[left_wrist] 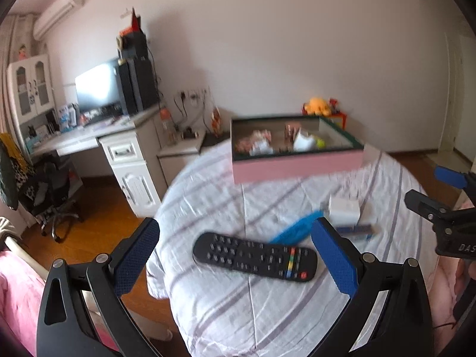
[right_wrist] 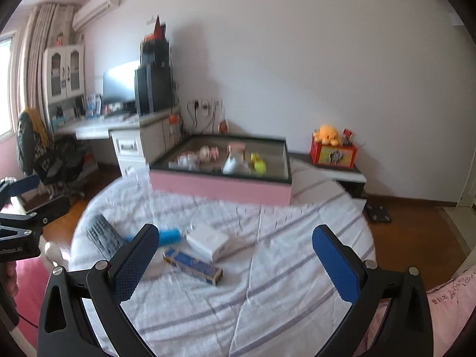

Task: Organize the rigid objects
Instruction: 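Grasp the blue highlighter with left tool while right tool grasps white charger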

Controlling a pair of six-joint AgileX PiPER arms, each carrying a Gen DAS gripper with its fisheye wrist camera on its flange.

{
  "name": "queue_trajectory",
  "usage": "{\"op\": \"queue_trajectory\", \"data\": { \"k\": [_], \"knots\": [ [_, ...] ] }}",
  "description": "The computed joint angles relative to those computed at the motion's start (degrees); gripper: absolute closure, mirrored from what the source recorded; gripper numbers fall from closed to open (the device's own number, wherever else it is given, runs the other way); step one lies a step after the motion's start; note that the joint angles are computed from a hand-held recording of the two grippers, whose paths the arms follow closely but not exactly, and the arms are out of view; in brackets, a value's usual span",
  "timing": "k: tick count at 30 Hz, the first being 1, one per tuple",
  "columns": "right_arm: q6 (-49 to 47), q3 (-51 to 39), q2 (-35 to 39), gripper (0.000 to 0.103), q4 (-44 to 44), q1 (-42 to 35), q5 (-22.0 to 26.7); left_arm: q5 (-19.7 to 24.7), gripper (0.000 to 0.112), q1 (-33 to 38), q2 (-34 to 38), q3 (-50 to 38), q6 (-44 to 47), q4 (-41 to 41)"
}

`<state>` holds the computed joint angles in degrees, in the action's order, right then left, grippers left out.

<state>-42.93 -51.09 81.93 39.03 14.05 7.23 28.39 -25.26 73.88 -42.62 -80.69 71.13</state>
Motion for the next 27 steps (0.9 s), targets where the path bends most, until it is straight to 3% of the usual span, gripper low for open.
{"op": "queue_trajectory", "data": {
  "k": [7, 12, 19, 22, 24, 27],
  "knots": [
    [15.1, -3.4, 7.8, 0.0, -17.0, 1.6, 2.7, -5.7, 0.009, 3.6, 5.9, 0.0, 5.6, -5.6],
    [24.9, -9.5, 13.0, 0.0, -25.7, 2.0, 6.3, -6.1, 0.009, 3.9, 8.3, -1.5, 6.1, -5.5],
    [19.2, -22.1, 22.3, 0.003, -20.2, 1.6, 15.4, -6.9, 0.009, 5.5, 12.4, -5.8, 12.6, -9.1],
    [17.9, -25.9, 25.0, 0.021, -19.4, 1.2, 18.8, -6.8, 0.009, 5.3, 14.6, -8.4, 17.8, -12.0],
    [13.6, -28.5, 26.9, 0.047, -15.6, 0.2, 22.5, -6.5, 0.009, 4.9, 16.2, -10.3, 20.4, -13.3],
    [10.7, -28.3, 26.9, 0.054, -14.6, -0.8, 23.0, -6.0, 0.009, 4.2, 18.6, -13.0, 24.0, -15.5]
  ]
}}
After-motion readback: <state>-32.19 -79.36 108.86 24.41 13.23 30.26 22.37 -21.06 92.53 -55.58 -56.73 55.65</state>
